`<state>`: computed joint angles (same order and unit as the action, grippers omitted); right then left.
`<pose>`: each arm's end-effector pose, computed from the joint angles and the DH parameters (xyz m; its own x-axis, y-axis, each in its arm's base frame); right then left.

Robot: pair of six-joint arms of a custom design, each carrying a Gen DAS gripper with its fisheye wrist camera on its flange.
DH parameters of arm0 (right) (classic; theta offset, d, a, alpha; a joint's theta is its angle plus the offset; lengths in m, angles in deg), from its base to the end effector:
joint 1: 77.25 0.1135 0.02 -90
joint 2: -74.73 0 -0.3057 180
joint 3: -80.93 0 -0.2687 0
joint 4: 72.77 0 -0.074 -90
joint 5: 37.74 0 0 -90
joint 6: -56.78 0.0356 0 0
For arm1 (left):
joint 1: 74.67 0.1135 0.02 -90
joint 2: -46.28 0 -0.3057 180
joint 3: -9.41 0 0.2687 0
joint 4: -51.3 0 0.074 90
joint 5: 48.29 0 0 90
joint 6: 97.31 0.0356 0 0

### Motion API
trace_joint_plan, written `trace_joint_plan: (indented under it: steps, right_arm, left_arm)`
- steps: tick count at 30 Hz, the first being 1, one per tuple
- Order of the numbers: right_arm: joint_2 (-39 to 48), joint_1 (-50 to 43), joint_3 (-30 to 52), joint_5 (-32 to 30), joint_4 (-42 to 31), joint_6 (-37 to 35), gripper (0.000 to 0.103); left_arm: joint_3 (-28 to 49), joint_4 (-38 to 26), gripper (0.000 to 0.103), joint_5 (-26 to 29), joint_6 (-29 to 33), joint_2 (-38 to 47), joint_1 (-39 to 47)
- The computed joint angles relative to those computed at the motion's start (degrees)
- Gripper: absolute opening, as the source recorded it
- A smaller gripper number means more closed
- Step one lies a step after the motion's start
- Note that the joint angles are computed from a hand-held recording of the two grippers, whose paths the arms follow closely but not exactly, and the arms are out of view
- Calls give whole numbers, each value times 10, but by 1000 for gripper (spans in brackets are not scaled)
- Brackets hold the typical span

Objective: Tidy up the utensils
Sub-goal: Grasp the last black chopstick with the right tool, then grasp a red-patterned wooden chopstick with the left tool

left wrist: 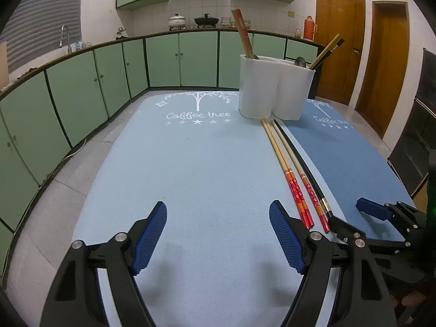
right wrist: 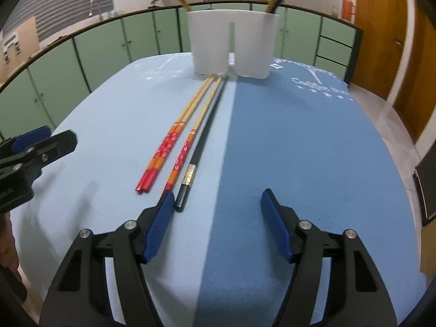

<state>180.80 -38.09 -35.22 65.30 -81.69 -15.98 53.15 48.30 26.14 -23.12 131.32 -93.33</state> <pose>0.2934 0.2286 0.1421 -0.7265 -0.2193 -0.6513 -0.3038 0.9526 0.0182 0.2616 -0.0783 0.1651 -0.6711 -0.0504 -0.7397 -0.0588 0.9982 -0.0146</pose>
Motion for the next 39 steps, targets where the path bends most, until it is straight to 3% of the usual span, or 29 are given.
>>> trace_joint_plan:
  steps: [7,14,22,25,27,39]
  right_arm:
    - [-25,-22,-34,-21,27,8,60]
    - [-20,-14,-35,-30,38,1,41]
    - [-5,0,-10,-14,18,-1,30]
    - [-4,4,-8,-19,17,-10,19]
    - [-2,9,-4,-17,15,-18,6]
    - [-43,-50,-47,-29,18,21,6]
  left_arm:
    - [3,1,76,2,-2,10,-2]
    - [7,0,76,-1,-2,16,-8]
    - [14,-1,76,5,-4,27,-14]
    - [17,-2,76,2,-5,32,-22]
    - [19,-4,76,2,-6,32,-25]
    - [35,-13,76,25,-20,56,-46]
